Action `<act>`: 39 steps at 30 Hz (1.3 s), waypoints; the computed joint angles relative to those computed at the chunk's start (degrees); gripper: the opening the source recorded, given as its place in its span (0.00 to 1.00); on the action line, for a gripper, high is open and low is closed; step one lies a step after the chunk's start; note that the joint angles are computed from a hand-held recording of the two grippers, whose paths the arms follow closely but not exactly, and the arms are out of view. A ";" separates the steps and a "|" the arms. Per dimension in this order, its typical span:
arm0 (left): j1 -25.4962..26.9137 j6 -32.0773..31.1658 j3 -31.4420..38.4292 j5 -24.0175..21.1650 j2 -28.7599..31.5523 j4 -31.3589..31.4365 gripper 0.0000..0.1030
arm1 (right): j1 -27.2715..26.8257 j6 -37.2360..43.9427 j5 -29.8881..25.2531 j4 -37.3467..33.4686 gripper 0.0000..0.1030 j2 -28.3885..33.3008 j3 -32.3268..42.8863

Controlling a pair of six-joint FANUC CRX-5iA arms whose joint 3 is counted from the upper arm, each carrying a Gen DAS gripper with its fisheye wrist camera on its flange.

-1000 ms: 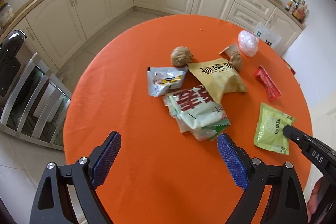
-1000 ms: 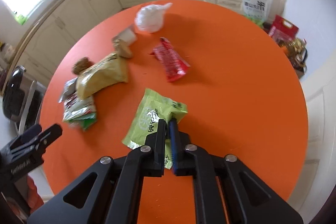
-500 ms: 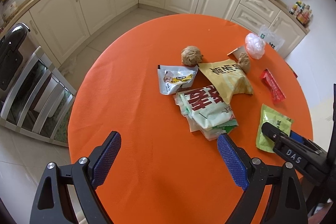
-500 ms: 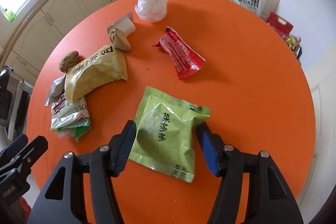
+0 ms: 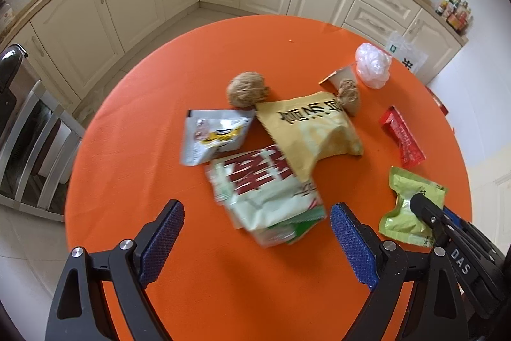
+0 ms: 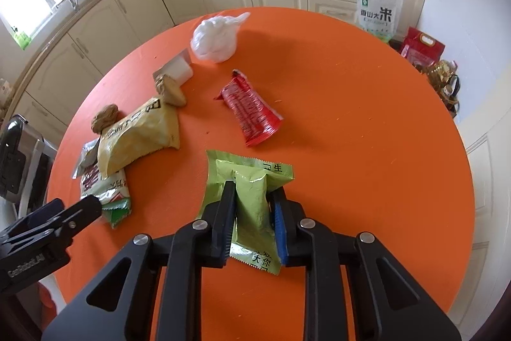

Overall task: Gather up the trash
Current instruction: 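Grasp the green snack bag with the right gripper and lift it, then grasp the white bag with red characters with the left gripper and lift it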

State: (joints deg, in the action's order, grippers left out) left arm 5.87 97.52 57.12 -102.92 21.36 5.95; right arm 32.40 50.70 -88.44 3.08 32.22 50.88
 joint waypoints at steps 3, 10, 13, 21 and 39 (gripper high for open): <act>-0.65 1.93 1.48 -0.52 1.60 -0.61 0.87 | -1.30 1.62 -0.52 -1.76 0.20 0.80 1.60; -1.44 5.41 5.89 -2.23 5.71 -1.35 0.91 | -3.29 4.58 -2.12 -4.22 0.20 3.50 6.25; -3.62 3.51 6.93 -2.80 6.18 -5.67 0.92 | -3.64 5.38 -2.16 -5.13 0.20 3.68 6.81; -2.95 0.94 -3.73 4.76 -0.15 -5.02 0.69 | -3.65 5.48 -1.34 -5.70 0.20 2.54 5.50; -3.01 -3.69 -7.46 5.03 -7.15 -2.48 0.18 | -2.92 1.37 1.90 -5.45 0.18 -6.22 -3.83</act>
State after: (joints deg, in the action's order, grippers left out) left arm 2.86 93.83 49.66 -97.89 14.21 3.48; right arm 29.48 52.08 -86.54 -2.37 26.00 47.05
